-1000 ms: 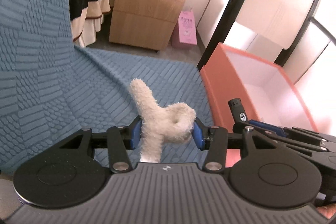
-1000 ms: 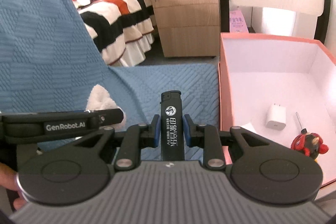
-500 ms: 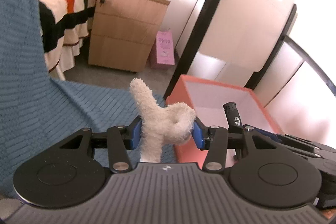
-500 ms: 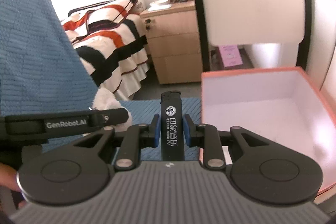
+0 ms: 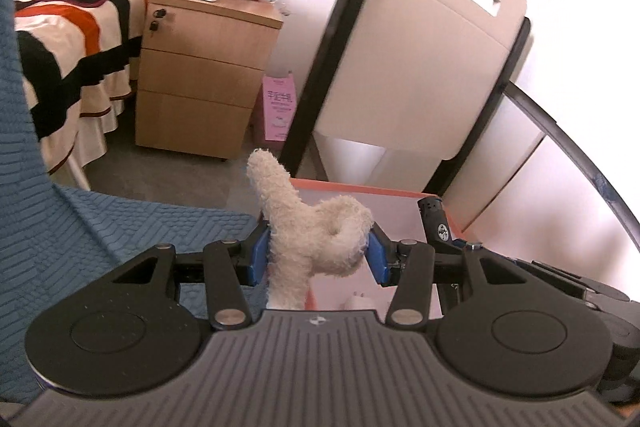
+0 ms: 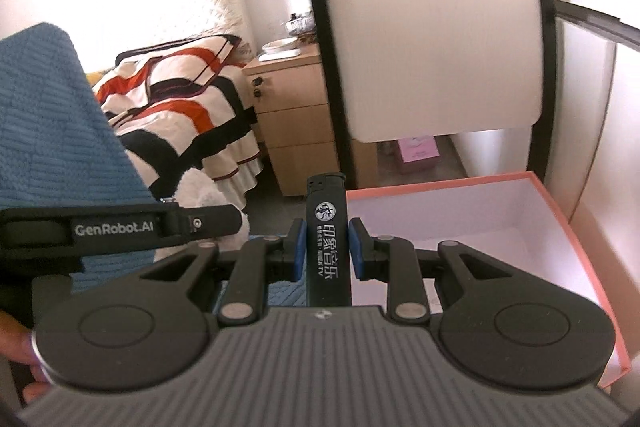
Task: Organize rigid objects
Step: 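Carry the plush toy and lighter over the pink box with both tools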
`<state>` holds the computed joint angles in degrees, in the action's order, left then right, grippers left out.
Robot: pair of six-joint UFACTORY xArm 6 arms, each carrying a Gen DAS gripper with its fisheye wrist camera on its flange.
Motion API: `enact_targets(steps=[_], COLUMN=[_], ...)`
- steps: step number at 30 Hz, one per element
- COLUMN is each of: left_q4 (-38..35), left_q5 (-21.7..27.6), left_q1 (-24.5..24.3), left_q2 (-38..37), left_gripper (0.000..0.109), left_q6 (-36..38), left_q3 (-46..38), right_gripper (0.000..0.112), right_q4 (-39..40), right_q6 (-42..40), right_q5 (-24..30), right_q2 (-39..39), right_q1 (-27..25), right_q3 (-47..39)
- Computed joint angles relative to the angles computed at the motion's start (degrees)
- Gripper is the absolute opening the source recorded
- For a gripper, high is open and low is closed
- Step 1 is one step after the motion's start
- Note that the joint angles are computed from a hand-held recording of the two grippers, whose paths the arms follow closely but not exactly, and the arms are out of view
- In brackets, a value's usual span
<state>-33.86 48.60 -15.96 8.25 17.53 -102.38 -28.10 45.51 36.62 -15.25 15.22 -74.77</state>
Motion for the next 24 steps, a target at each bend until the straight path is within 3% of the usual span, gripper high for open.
enact_targets(steps=[12,24], left_q4=[5.81,12.22], left_q5=[1.32,3.53], left_q1=[-7.41,-12.99], left_q2=[7.24,15.27], left_gripper=[0.055,0.055], left_q6=[-8.77,-12.83], left_q3=[-7.97,-13.42], right_gripper=[0.026,0.026], right_q4=[4.55,10.86], right_q6=[-3.65,-7.23], right_q5=[-2.54,-4.50], right_q2=[-5.75,-9.18], right_q1=[-7.75,-15.44], right_q3=[8.74,17.58])
